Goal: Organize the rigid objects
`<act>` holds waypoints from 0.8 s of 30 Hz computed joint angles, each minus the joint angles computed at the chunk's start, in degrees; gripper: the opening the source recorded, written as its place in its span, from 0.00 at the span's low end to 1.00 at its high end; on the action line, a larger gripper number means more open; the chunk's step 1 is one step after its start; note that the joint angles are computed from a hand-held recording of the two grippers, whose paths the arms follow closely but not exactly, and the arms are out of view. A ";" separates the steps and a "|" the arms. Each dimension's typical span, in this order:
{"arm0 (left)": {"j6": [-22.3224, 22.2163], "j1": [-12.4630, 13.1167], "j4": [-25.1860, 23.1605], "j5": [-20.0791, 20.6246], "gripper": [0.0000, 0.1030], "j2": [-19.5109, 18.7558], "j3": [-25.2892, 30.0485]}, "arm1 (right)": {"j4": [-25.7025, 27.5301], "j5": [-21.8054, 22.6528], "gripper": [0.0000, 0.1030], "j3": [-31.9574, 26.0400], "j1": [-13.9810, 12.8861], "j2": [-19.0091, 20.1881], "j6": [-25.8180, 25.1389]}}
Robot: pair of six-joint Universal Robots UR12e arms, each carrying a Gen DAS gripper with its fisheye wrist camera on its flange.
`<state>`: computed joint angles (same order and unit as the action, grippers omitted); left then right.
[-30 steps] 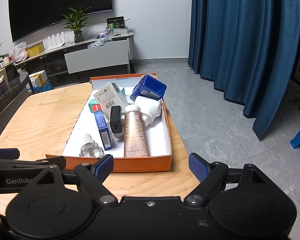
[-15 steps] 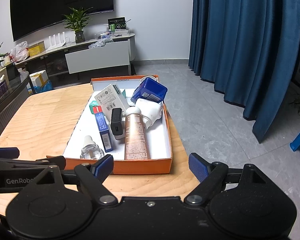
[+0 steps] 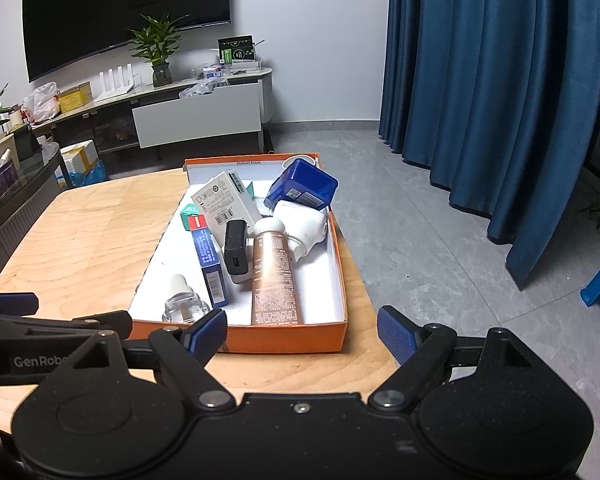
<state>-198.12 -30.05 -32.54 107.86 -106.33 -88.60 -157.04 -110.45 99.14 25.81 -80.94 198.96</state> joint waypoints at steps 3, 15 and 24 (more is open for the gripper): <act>0.73 -0.17 2.04 0.80 1.00 -0.02 -0.37 | -0.55 0.21 0.94 0.11 -0.16 -0.09 0.02; 1.38 -0.30 4.58 1.25 1.00 -0.26 -0.50 | -1.52 0.31 0.94 -0.07 -0.36 -0.16 -0.15; 1.82 -0.35 5.91 1.33 1.00 -0.27 -0.70 | -2.19 -0.35 0.94 0.05 -0.07 -0.30 -0.38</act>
